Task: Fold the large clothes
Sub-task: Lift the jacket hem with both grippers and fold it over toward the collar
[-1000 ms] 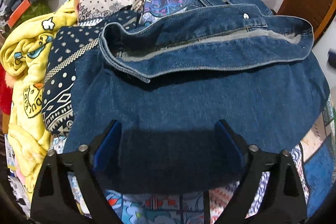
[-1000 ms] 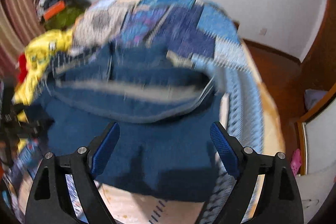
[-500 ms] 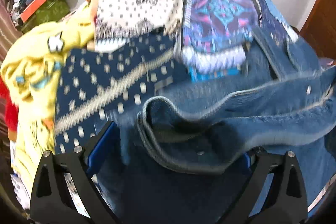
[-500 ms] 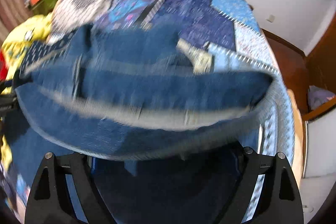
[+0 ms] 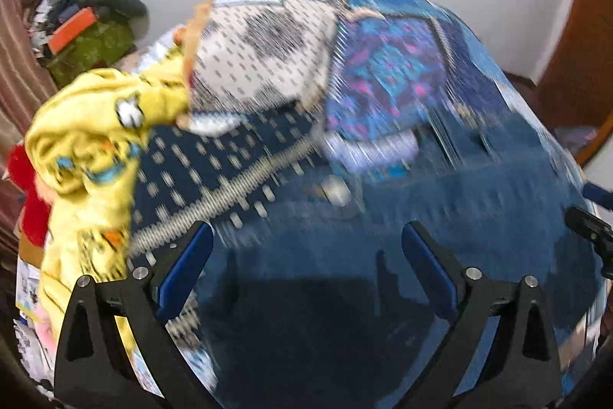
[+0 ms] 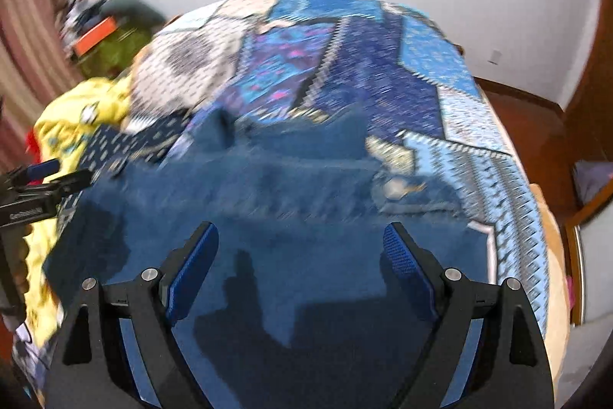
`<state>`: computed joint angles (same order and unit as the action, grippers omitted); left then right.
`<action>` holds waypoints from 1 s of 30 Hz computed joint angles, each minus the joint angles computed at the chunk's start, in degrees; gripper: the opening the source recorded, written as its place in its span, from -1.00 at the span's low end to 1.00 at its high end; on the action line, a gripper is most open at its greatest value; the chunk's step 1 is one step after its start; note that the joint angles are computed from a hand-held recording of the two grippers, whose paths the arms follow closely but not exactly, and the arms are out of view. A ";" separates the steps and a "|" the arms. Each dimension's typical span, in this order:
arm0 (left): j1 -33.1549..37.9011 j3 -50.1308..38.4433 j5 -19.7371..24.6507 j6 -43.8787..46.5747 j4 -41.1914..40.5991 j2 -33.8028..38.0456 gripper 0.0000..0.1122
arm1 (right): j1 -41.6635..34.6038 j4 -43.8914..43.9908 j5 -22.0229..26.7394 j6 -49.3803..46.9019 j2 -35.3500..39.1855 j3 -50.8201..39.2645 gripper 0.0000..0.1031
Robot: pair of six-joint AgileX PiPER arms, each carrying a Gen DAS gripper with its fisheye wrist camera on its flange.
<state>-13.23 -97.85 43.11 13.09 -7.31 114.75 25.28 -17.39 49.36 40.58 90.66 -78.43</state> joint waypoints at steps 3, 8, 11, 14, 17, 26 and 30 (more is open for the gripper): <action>-2.08 10.01 -4.63 -0.77 2.26 -4.71 0.77 | 3.85 -1.31 0.99 0.73 -0.07 1.41 0.67; -4.08 19.96 -7.42 0.19 0.99 -8.66 0.77 | 5.53 0.10 0.84 1.23 -0.27 4.81 0.67; -5.89 24.78 -9.96 -2.19 5.85 -9.68 0.78 | 5.13 1.03 1.20 0.46 -0.67 7.12 0.67; -3.27 28.90 -12.66 4.36 -1.67 -12.06 0.81 | 4.13 1.59 0.60 -0.60 -3.67 10.84 0.78; 1.22 30.61 -9.92 15.51 -13.25 -13.50 0.83 | 2.31 2.84 2.49 -2.13 -6.79 13.77 0.82; 6.97 40.94 -10.76 26.20 -21.12 -21.22 0.83 | 1.99 0.20 5.58 0.19 -18.29 22.30 0.83; 7.95 46.41 -13.09 21.97 -17.11 -25.05 0.83 | 1.87 -1.55 8.34 3.29 -20.01 24.19 0.84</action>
